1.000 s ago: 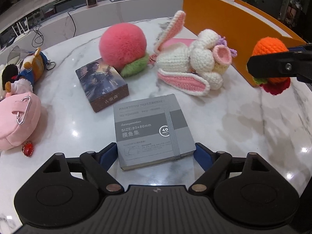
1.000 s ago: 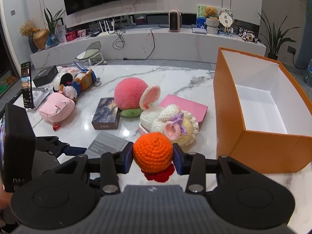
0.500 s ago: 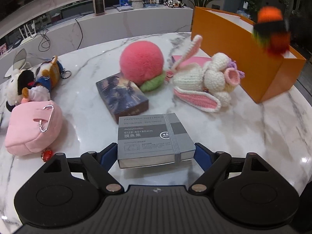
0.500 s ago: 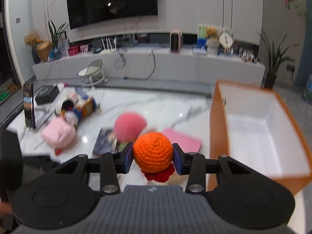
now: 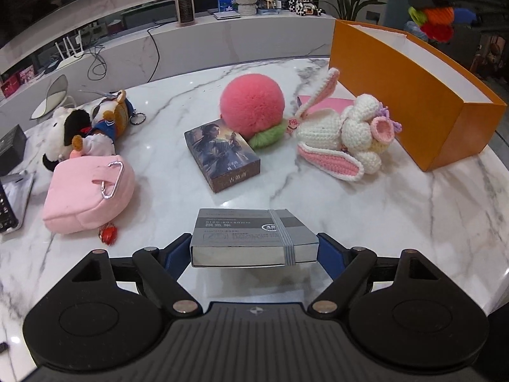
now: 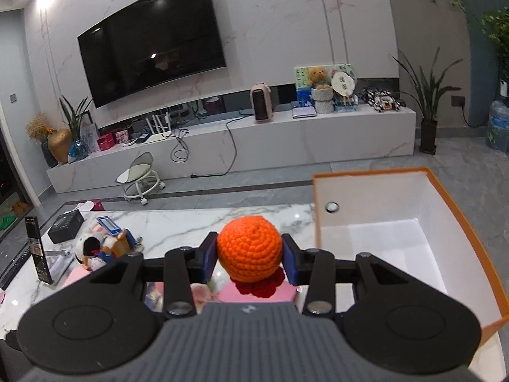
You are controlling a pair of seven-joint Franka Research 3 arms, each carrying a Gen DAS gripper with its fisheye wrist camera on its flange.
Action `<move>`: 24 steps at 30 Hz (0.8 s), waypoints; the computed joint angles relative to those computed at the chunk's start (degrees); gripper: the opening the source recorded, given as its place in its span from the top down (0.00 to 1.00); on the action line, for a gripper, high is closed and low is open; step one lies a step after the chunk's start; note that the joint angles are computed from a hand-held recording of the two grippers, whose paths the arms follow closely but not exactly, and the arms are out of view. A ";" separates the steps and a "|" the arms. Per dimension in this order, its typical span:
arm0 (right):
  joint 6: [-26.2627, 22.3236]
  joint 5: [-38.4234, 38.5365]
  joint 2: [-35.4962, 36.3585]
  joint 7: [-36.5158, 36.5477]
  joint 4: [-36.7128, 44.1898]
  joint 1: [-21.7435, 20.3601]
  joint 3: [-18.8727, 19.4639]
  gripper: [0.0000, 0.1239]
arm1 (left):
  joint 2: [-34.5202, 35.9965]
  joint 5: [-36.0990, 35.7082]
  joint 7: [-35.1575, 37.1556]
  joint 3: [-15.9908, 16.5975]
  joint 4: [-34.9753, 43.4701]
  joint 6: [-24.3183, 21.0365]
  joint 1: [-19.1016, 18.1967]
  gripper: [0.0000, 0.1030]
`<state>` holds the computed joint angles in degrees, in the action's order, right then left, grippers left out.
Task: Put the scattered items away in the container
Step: 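Lift the orange ball with the right gripper and carry it over the orange box, then open the right gripper to drop the orange ball into the box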
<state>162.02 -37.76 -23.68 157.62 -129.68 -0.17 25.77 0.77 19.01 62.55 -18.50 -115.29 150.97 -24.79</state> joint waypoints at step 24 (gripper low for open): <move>-6.08 6.87 -12.42 -0.38 -7.77 -6.12 -0.47 0.64 | 11.16 5.13 -5.13 -1.43 25.81 -5.42 -7.28 0.07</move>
